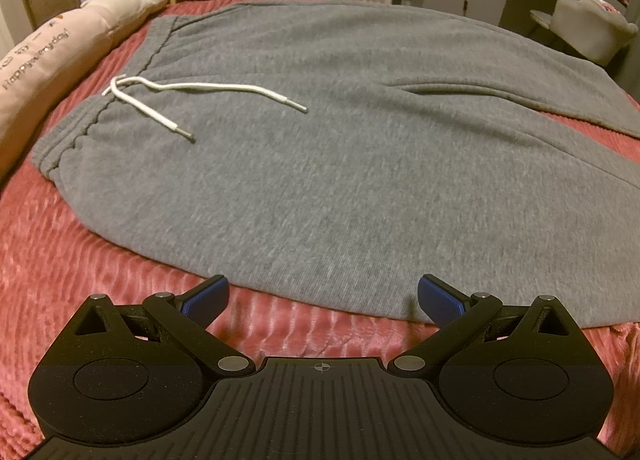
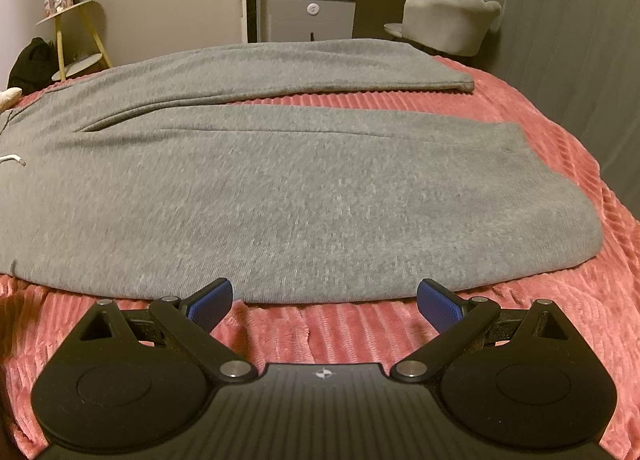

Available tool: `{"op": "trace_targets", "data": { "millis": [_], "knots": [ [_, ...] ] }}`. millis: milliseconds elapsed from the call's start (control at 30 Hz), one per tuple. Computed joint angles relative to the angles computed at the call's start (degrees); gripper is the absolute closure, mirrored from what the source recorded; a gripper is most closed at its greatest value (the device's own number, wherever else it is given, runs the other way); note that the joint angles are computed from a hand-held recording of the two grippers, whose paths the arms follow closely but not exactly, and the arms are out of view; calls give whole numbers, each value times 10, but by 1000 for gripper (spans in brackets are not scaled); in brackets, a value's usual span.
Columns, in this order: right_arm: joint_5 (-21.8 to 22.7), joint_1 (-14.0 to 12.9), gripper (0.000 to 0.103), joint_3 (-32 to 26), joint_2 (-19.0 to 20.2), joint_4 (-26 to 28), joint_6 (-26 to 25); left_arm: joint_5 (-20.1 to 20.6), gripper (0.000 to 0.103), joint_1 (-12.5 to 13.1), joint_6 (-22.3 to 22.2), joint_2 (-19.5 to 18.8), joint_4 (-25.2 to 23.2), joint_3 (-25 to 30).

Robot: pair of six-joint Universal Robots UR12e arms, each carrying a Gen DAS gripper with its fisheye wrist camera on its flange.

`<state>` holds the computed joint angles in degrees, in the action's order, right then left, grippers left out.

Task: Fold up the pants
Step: 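Reach down and grasp the grey pant leg hem with the right tool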

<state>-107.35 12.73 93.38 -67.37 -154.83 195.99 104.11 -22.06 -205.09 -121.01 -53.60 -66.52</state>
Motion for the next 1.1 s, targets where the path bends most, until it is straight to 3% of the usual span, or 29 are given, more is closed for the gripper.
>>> {"op": "trace_targets", "data": {
  "millis": [433, 633, 733, 833, 867, 967, 1067, 1100],
  "knots": [
    [47, -14, 4, -14, 7, 15, 38, -13, 0, 3, 5, -7, -19, 12],
    [14, -17, 4, -50, 39, 7, 13, 7, 0, 3, -17, -23, -14, 35],
    [37, -30, 4, -72, 55, 28, 36, 14, 0, 5, -28, -46, -26, 74],
    [96, -48, 4, -81, 64, 65, 93, 45, 0, 6, -47, -74, -15, 115],
    [107, -52, 4, -74, 63, 53, 101, 64, 0, 6, -53, -84, -9, 128],
    [131, -59, 4, -73, 63, 57, 88, 124, 0, 7, -66, -116, 15, 164],
    [171, -71, 4, -138, 79, 180, 61, 174, 0, 11, -95, -138, 24, 181],
    [179, -75, 4, -157, 85, 189, 66, 185, 0, 13, -110, -141, 30, 177]
  ]
}}
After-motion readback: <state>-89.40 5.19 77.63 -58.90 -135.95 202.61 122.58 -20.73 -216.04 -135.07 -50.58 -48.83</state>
